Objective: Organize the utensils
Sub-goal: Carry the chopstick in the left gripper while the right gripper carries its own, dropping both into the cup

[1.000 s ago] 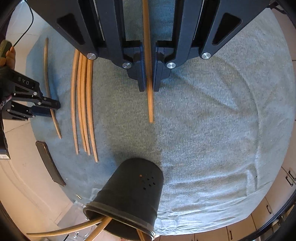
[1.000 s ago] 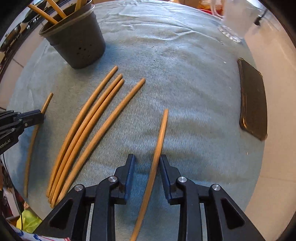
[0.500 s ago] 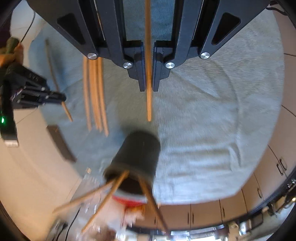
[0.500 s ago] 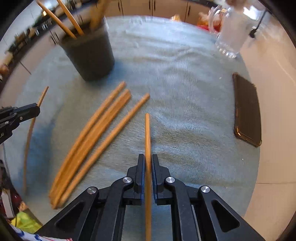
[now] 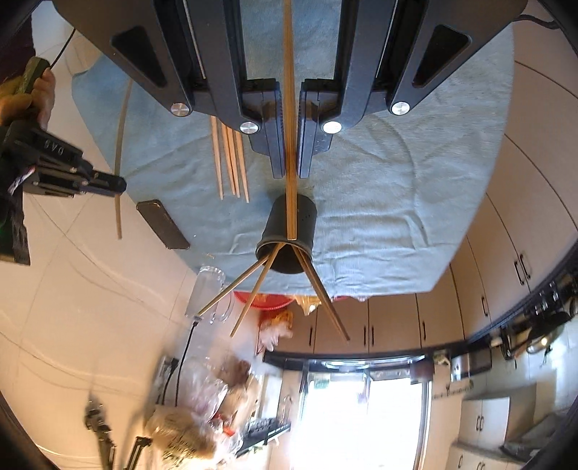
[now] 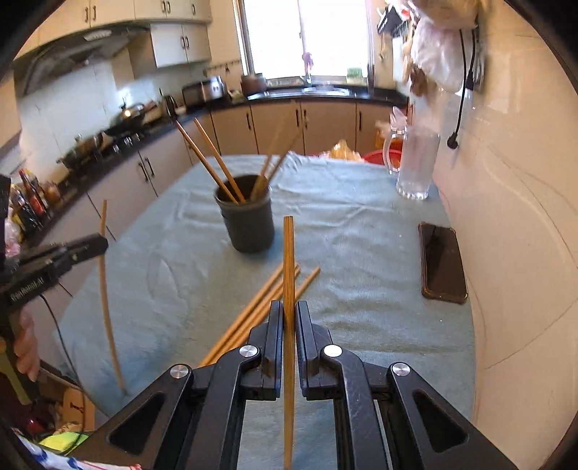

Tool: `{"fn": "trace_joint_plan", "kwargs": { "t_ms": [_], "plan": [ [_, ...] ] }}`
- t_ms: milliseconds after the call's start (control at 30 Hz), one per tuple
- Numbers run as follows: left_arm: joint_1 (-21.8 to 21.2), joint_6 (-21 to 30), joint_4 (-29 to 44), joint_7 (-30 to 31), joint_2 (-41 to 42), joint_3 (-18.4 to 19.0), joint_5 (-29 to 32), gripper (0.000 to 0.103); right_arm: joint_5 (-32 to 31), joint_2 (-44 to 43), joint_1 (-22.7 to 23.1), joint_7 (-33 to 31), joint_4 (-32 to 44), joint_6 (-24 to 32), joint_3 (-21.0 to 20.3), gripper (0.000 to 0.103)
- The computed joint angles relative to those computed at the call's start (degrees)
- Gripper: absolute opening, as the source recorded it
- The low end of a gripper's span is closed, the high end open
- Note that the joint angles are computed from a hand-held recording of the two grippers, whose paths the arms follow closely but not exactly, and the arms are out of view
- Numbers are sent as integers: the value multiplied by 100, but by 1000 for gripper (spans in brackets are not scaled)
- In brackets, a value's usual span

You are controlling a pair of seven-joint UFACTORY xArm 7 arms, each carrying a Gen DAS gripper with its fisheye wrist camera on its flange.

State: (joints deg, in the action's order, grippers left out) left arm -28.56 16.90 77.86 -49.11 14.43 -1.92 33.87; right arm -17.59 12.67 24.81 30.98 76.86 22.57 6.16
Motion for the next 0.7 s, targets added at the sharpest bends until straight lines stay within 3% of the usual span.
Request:
{"fn": "trace_joint_plan", "kwargs": {
  "t_ms": [200, 433, 700],
  "plan": [
    [-18, 19, -559, -371, -500, 37, 693, 6, -604, -239, 162, 394, -203, -172, -60, 7],
    [419, -227, -1094, -1233, -1085, -223, 1282, 6, -700, -341, 117, 592, -377, -507, 5, 7],
    [786, -538, -986, -2390, -1113, -382, 2185, 6, -948, -230, 178, 919, -246, -859, -118, 7]
  ]
}}
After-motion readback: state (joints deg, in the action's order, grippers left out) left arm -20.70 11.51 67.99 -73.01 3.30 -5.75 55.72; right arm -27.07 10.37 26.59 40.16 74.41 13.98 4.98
